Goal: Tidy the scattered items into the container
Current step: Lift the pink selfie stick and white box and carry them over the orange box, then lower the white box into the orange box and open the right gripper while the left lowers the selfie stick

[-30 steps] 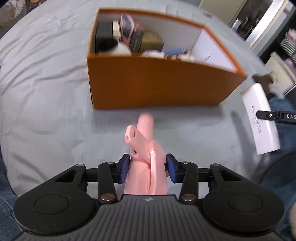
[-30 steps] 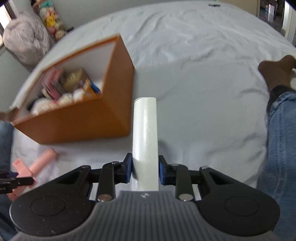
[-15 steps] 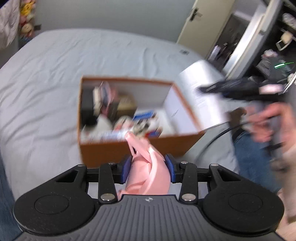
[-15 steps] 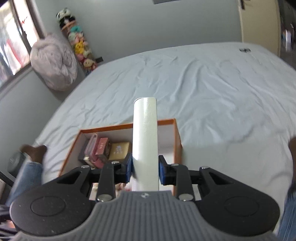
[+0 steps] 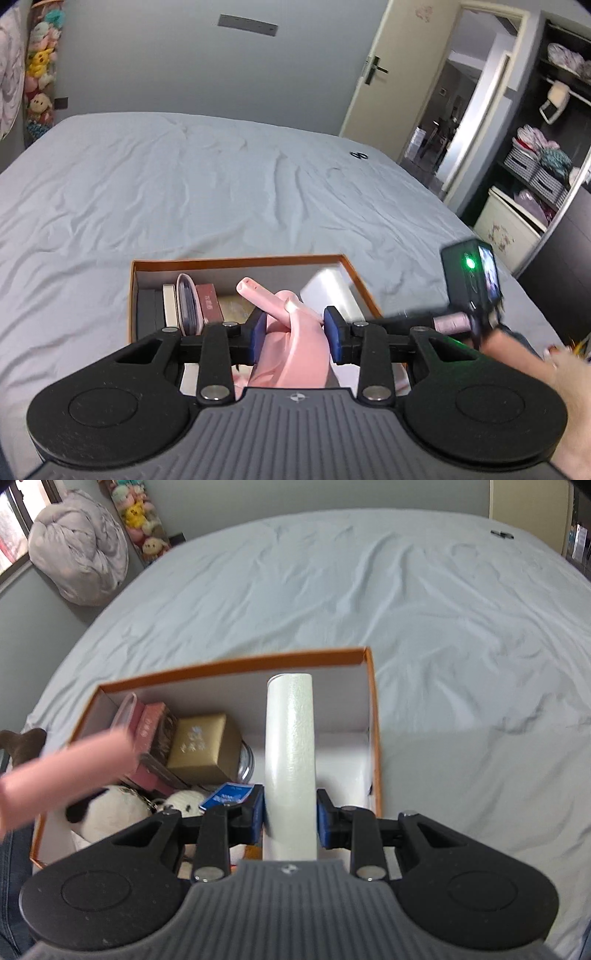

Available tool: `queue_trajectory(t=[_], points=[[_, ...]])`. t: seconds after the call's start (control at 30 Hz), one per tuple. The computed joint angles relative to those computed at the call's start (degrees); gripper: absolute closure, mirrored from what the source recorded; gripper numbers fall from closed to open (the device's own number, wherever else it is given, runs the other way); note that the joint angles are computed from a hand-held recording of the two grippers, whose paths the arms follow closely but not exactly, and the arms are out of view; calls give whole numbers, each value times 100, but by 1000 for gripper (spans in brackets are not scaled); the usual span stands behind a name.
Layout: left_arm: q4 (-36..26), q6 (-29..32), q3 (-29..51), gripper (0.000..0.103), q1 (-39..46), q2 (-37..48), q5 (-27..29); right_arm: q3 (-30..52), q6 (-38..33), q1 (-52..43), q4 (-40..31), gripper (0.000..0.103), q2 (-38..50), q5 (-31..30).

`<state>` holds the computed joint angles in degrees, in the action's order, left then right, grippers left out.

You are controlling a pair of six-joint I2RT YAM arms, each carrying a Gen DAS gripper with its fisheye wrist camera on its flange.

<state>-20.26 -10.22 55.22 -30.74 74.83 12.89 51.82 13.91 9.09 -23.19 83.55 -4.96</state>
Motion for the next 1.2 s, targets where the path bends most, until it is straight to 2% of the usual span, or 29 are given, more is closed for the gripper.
queue_trajectory(t=[0.2,0.37,0.67,0.73,0.83,1.07,1.13,1.2], points=[[484,-186,-121,64,114,622,203,265,-102,489,-149,72,357,763],[821,-380,-201,64,47,817,246,379,-150,576,-293,72,468,1000],[825,-645,-65,64,90,932,338,928,-223,484,-868,73,756,780],[816,-679,-13,64,130,965,377,957,-354,491,-975,80,759,719],[776,-729,75,64,159,1028,412,1036,-602,598,-1216,83,783,751],[903,-781,123,64,98,1033,516,1628,-1494,909,-1924,84,1323,1701],[979,-796,68,64,86,1037,550,1564,-1604,994,-1894,90,1426,1930],[1084,-824,30,64,88,1082,608,1437,-1735,1102,-1780,92,1410,2092]])
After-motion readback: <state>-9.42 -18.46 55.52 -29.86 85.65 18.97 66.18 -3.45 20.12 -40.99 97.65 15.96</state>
